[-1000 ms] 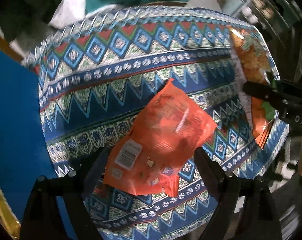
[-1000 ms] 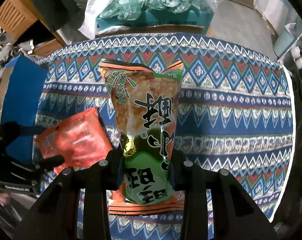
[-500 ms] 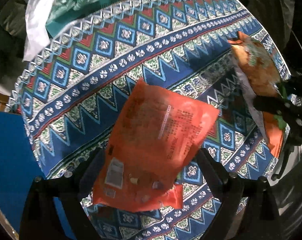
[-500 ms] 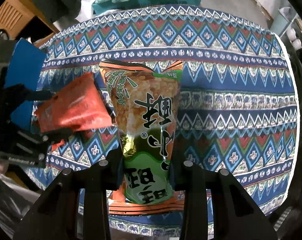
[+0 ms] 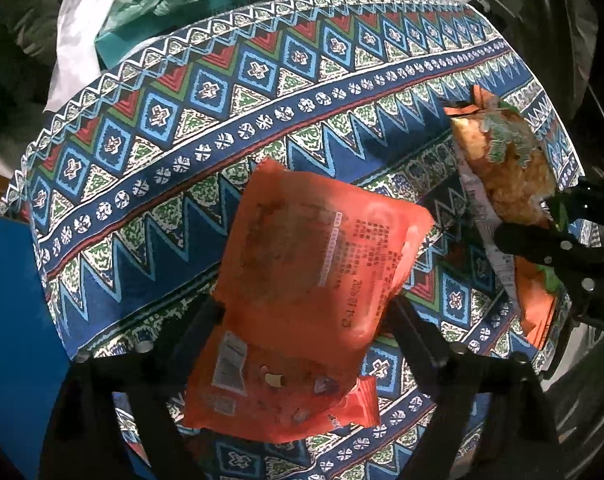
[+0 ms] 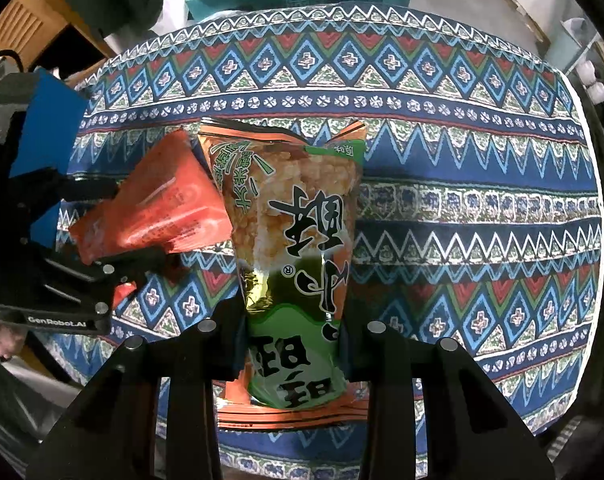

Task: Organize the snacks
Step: 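Grasp the red packet with the left tool while the right tool holds the chip bag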

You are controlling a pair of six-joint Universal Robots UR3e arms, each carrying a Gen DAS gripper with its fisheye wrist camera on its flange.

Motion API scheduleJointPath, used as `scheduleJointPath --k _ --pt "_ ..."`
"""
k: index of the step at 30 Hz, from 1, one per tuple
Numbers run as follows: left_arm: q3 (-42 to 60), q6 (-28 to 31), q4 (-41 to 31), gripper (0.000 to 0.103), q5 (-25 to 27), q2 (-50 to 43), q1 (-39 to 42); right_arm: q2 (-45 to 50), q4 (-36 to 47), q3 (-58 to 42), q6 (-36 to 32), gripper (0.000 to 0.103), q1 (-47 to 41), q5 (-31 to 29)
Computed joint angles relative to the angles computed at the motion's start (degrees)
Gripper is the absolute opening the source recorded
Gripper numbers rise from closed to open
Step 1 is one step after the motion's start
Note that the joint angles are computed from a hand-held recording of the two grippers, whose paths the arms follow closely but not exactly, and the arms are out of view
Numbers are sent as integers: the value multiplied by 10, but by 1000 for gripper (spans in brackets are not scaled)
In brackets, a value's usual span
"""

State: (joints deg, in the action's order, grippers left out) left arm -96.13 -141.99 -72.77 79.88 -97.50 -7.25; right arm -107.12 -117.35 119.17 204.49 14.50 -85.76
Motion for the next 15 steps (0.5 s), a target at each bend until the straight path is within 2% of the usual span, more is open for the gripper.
scheduleJointPath --k 4,7,10,13,15 --pt "-7 -8 -28 61 -22 30 19 21 -14 -11 4 33 8 -2" --pt "13 -5 -82 44 -44 48 44 33 -19 -21 6 33 14 -3" --pt "10 -16 -95 42 -53 58 59 45 -23 -34 11 33 22 -6" --pt "-2 7 -99 42 -53 69 85 53 -27 -43 14 33 28 -9" --pt "-6 17 -111 47 -47 81 90 51 -27 -42 13 33 28 -10"
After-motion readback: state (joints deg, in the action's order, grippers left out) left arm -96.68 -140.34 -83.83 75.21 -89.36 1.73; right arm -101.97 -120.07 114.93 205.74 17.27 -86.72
